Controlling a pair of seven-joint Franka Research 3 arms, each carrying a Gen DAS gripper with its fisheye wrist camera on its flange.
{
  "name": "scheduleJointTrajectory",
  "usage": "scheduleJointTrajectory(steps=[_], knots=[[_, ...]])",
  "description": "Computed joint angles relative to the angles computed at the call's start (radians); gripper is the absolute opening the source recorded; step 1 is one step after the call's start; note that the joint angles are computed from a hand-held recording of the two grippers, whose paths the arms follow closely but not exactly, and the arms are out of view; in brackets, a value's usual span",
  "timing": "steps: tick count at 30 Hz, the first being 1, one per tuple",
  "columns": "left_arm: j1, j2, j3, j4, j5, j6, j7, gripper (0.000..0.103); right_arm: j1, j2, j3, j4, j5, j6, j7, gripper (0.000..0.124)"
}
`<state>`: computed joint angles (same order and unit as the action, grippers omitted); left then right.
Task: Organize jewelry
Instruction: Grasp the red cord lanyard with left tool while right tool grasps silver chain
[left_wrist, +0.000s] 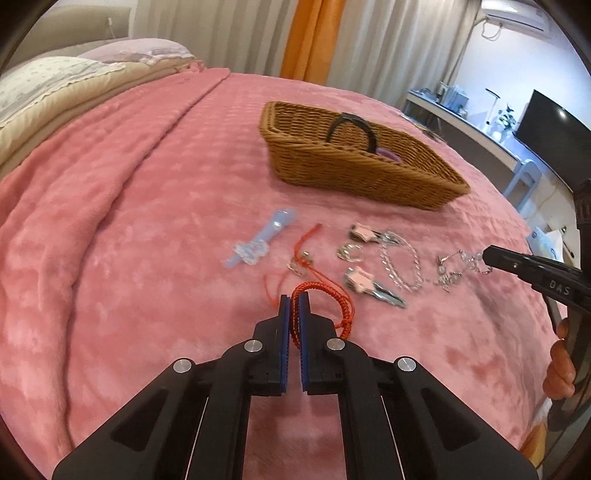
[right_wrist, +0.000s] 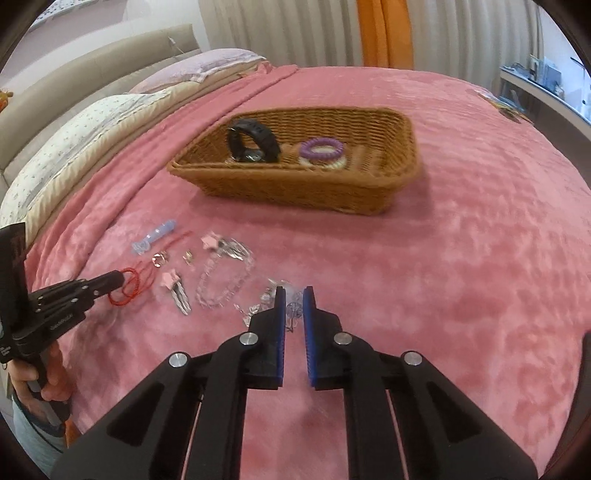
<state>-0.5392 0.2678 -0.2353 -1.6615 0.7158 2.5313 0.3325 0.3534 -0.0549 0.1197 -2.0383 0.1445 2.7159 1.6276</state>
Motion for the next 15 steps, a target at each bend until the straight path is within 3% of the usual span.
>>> scheduleJointTrajectory(steps=[9,10,12,13,15], knots=[[-0.010,0.006,-0.008,-0.008,-0.010,0.007,0.012,0.003,0.015,-0.049,-0.016,-0.058,0.179,-0.058,-0.172,0.010],[-0.008,0.004,-0.007,-0.013,-0.013,0.014,0.012,0.003,0.017,-0.049,-0.020,-0.054,0.208,-0.073,-0.198,0.016],[-0.007,0.004,-0.007,-0.016,-0.015,0.025,0.014,0.003,0.014,-0.057,-0.014,-0.063,0.204,-0.064,-0.207,0.042],[-0.008,0.005,-0.007,-0.014,-0.016,0.025,0.020,0.003,0.009,-0.064,-0.006,-0.075,0.172,-0.040,-0.190,0.063],[-0.008,0.003,-0.008,-0.019,-0.017,0.031,0.024,0.003,0.003,-0.071,0.007,-0.093,0.113,0.002,-0.172,0.066]])
